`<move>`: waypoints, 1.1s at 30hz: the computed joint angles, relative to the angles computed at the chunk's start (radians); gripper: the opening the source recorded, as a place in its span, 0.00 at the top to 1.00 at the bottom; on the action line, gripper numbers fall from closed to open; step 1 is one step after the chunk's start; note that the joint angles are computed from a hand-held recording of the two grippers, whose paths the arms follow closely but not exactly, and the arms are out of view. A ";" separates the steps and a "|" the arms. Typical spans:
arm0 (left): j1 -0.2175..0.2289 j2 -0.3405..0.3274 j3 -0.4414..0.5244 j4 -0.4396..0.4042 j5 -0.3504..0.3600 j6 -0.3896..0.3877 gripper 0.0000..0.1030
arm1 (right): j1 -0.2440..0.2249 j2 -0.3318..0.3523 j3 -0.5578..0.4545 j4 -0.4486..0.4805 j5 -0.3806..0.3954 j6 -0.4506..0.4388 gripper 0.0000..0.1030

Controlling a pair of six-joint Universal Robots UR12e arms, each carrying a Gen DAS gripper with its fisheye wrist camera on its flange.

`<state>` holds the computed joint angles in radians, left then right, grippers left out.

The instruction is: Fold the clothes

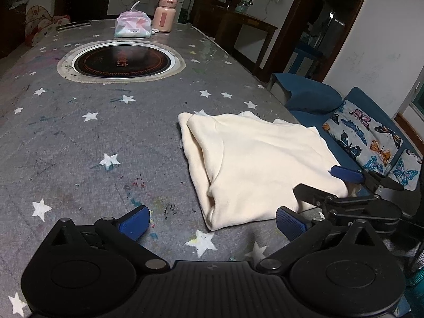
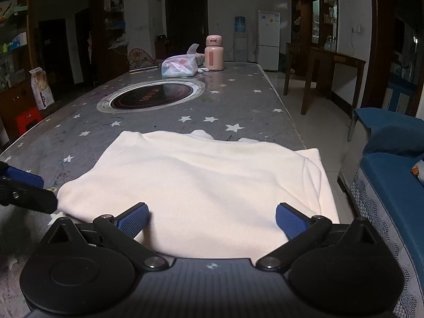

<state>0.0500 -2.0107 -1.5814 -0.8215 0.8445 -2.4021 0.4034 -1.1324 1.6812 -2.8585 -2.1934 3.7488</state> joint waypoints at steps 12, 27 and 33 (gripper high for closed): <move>-0.005 0.004 -0.003 0.003 0.029 -0.002 0.00 | 0.020 -0.008 -0.003 0.007 -0.012 -0.006 0.00; -0.004 0.025 -0.029 0.016 0.061 0.012 0.00 | 0.043 -0.013 -0.021 0.094 -0.009 0.072 0.00; -0.002 0.035 -0.049 0.044 0.067 0.034 0.00 | 0.053 -0.020 -0.021 0.132 -0.023 0.121 0.00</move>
<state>0.0477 -1.9754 -1.6304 -0.7775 0.9118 -2.3684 0.4562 -1.1526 1.6601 -2.7270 -2.2162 3.8698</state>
